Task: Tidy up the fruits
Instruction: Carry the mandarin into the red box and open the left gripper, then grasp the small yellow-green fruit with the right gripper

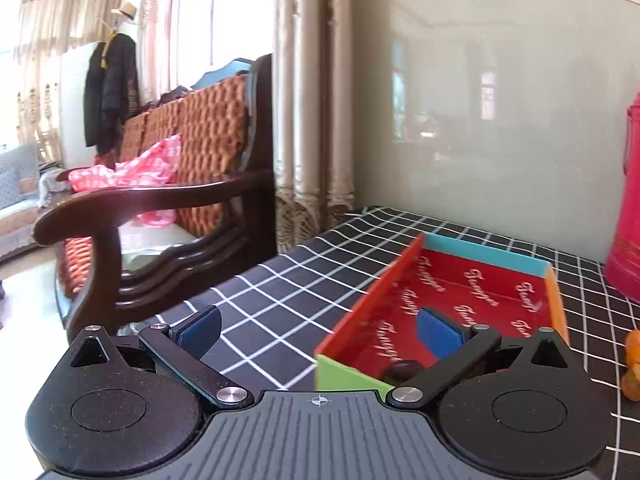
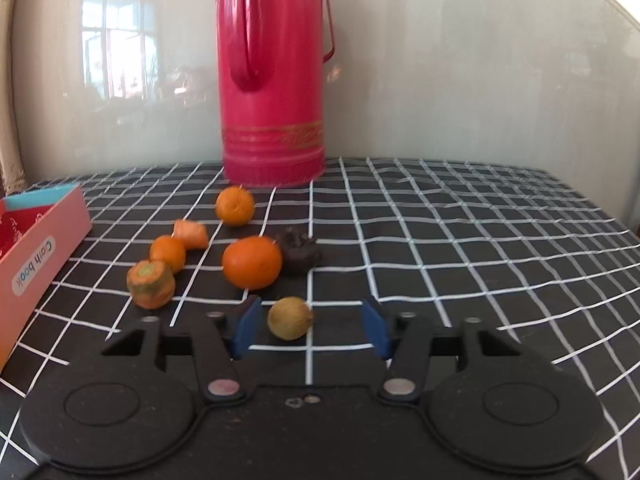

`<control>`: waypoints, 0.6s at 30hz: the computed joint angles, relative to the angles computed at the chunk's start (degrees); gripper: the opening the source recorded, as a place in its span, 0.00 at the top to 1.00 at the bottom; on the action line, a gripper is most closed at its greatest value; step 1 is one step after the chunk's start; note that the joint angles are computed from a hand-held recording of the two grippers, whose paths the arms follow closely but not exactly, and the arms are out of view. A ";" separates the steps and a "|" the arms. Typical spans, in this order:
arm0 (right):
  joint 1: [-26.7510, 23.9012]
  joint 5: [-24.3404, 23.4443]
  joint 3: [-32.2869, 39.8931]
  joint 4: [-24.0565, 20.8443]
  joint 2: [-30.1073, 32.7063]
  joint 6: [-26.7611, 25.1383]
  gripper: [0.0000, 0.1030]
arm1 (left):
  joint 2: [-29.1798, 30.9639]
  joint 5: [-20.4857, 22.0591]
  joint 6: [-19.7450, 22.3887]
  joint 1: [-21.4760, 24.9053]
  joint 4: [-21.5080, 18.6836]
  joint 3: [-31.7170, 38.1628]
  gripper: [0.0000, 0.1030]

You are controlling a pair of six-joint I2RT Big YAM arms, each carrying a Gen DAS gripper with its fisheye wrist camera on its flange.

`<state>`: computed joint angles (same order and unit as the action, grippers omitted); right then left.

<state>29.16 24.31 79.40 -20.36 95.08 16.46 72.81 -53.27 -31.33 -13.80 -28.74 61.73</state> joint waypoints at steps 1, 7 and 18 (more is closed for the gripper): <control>-0.10 -0.60 0.48 -0.71 0.40 0.49 0.67 | -0.29 -0.40 -0.25 0.31 0.00 -0.29 0.00; 0.17 -0.95 2.37 -2.30 2.16 0.81 0.83 | -2.42 -0.71 -2.40 2.11 -1.57 -2.25 0.00; 2.97 -7.89 -2.44 9.42 -1.54 -6.65 0.83 | -6.84 2.56 -9.62 7.91 -6.90 -5.47 0.00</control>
